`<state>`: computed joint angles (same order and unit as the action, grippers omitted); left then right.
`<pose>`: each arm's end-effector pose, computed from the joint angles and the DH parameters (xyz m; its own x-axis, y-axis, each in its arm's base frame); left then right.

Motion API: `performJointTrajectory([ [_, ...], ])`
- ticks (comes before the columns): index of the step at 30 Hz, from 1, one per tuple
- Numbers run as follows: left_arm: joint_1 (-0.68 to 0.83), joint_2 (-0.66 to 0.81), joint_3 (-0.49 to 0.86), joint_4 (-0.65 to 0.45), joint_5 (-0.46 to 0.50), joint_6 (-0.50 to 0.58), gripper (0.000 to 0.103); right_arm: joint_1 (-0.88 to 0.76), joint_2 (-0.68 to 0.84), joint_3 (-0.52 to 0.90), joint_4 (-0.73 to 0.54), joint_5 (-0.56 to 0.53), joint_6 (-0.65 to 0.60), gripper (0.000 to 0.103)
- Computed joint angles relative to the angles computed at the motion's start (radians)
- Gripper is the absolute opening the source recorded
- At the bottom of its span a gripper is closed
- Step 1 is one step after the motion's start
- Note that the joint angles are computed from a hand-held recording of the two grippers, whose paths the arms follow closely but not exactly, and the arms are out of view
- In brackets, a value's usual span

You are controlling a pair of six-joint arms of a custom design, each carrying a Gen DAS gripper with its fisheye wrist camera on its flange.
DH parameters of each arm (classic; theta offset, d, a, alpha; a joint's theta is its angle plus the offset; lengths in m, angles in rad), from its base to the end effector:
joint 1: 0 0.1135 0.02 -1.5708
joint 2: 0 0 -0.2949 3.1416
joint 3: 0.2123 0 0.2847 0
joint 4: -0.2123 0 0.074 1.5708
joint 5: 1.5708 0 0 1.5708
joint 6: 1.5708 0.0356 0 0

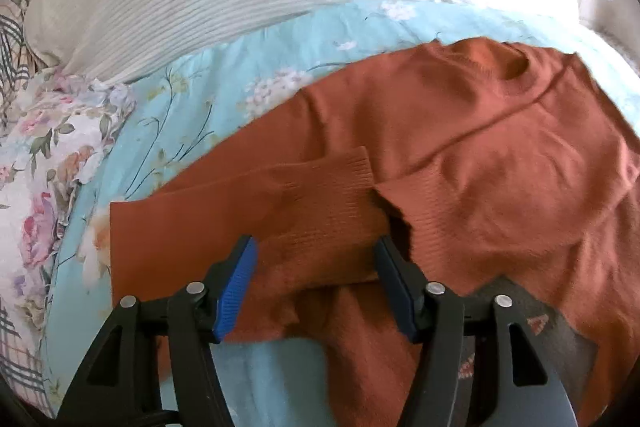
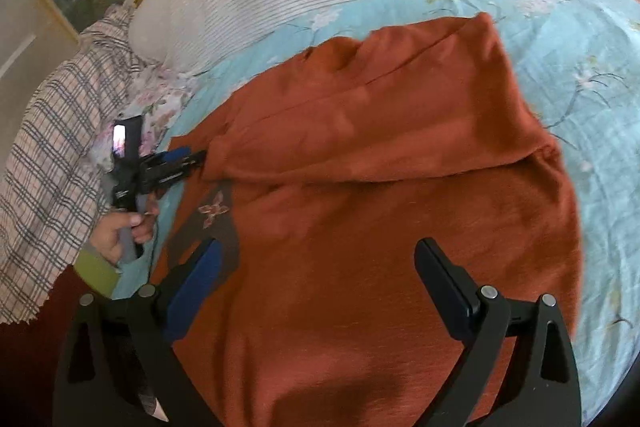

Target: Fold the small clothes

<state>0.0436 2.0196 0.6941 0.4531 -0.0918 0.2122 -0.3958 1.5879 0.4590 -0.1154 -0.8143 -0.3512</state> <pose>0.3436 0.0183 0.0400 -0.7695 0.1764 -0.6138 0.0612 0.9770 0.2041 0.2221 -0.0647 0.0892 -0.8376 0.0941 -0.5381 -0.2542 0.8047 0.5364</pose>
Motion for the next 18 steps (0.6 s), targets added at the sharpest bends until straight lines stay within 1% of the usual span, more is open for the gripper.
performJointTrajectory([
  [1,-0.003,0.007,0.009,-0.006,0.006,0.001,0.051,0.005,-0.018,-0.007,-0.005,-0.004,0.002,0.097],
  [2,-0.014,0.014,0.016,-0.007,-0.010,0.002,0.047,0.010,-0.040,-0.014,-0.015,-0.009,-0.004,0.097],
  [4,-0.024,0.016,0.015,-0.011,-0.031,0.004,0.047,0.015,-0.077,-0.025,-0.038,-0.011,-0.020,0.097],
  [5,-0.021,0.009,0.004,-0.007,-0.014,0.009,0.047,0.011,-0.086,-0.028,-0.048,-0.013,-0.028,0.097],
  [7,-0.008,-0.013,-0.024,-0.006,0.042,0.026,0.051,0.009,-0.108,-0.038,-0.062,-0.018,-0.036,0.097],
  [8,0.002,-0.028,-0.040,-0.009,0.079,0.041,0.057,0.010,-0.113,-0.043,-0.061,-0.017,-0.032,0.097],
  [10,0.004,-0.040,-0.062,0.012,0.082,0.056,0.058,0.014,-0.110,-0.042,-0.063,-0.015,-0.028,0.097],
  [11,0.000,-0.039,-0.061,0.007,0.072,0.068,0.058,0.015,-0.114,-0.044,-0.069,-0.014,-0.025,0.097],
  [16,-0.048,0.020,-0.010,-0.020,-0.042,0.124,0.059,0.005,-0.138,-0.054,-0.090,-0.015,-0.035,0.097],
  [18,-0.073,0.052,0.012,-0.023,-0.116,0.148,0.059,-0.008,-0.138,-0.052,-0.098,-0.017,-0.044,0.097],
])
